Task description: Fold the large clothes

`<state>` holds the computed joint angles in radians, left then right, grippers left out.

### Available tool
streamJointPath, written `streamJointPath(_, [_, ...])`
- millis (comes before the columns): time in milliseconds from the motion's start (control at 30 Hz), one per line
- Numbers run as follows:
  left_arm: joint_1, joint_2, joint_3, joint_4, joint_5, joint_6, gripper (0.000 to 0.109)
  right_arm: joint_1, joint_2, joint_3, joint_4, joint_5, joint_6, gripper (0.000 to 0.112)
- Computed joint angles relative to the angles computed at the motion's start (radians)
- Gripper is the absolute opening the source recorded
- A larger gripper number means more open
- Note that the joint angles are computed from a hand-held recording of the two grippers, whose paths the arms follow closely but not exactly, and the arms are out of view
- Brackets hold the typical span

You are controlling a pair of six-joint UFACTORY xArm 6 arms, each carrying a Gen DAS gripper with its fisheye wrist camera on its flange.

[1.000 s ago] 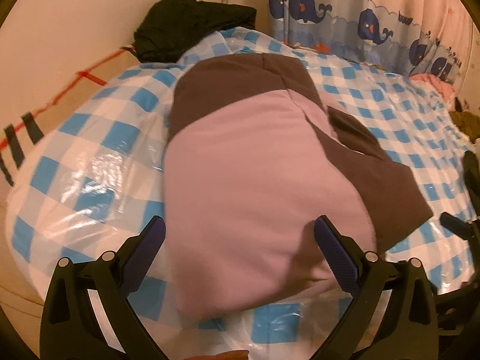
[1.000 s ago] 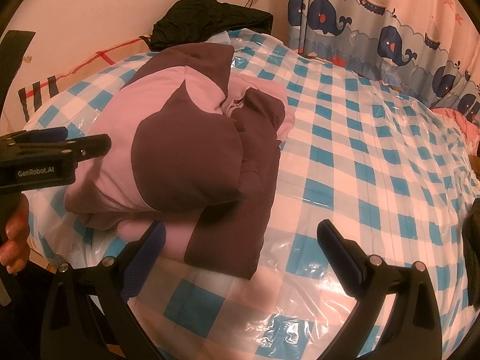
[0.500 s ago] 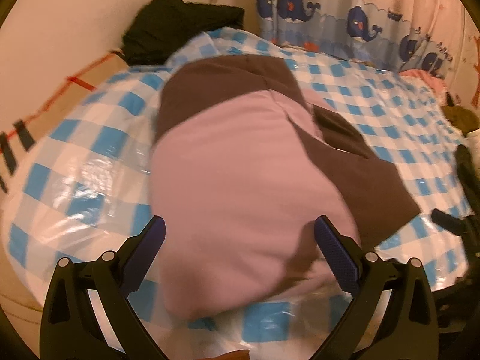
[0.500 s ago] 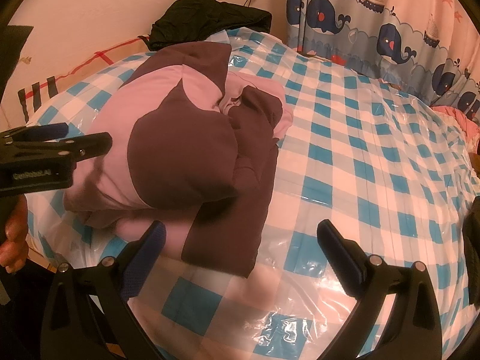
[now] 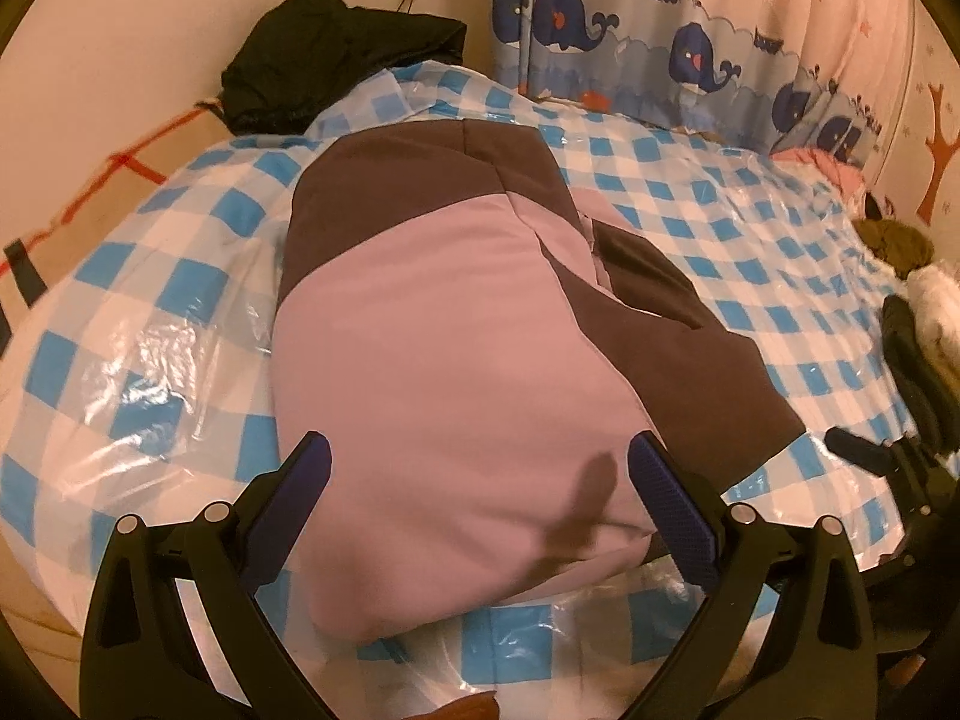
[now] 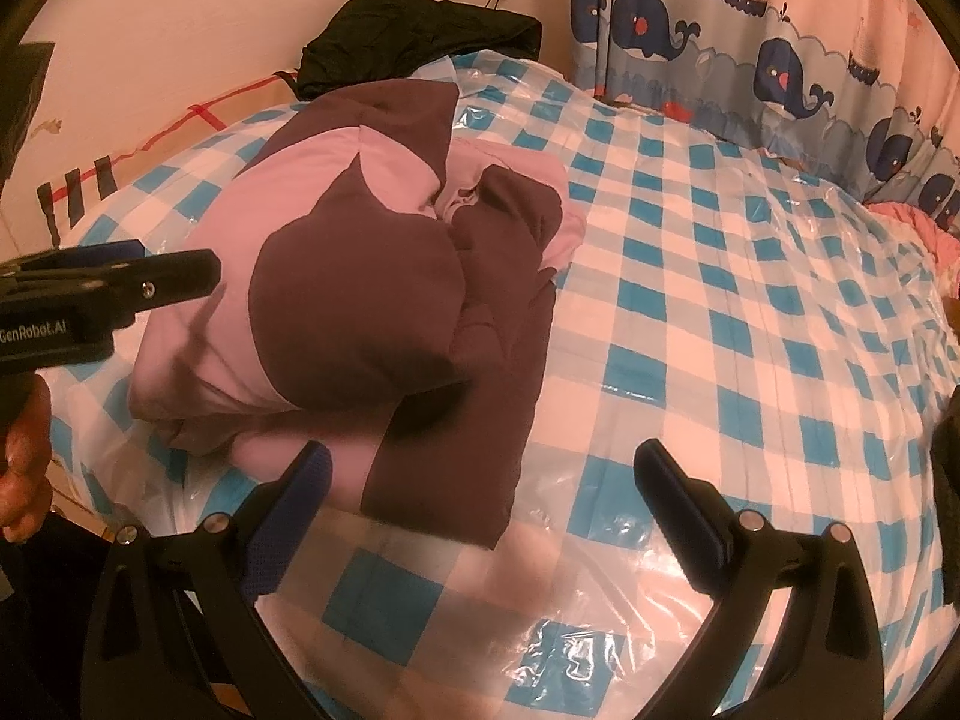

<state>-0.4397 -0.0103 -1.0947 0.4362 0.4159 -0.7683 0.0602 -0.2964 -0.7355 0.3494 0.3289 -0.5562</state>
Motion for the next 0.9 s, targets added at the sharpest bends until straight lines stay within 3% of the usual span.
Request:
streamJointPath(100, [0.014, -0.005, 0.021, -0.118, -0.038, 0.070, 0.095, -0.007, 0.002, -0.001, 0.021, 0.003, -0.025, 0.097])
streamJointPath(300, [-0.017, 0.012, -0.046, 0.164, 0.103, -0.113, 0.095, -0.006, 0.004, -0.004, 0.017, 0.004, -0.020, 0.097])
streamJointPath(467, [-0.032, 0.038, -0.097, 0.118, 0.178, -0.079, 0.095, -0.007, 0.004, -0.006, 0.017, 0.007, -0.020, 0.097])
streamJointPath(700, [-0.092, 0.063, -0.167, 0.351, 0.396, -0.241, 0.095, -0.010, 0.004, -0.006, 0.022, 0.009, -0.028, 0.097])
streamJointPath(900, [-0.097, 0.066, -0.175, 0.334, 0.408, -0.216, 0.095, -0.010, 0.003, -0.005, 0.022, 0.009, -0.028, 0.097])
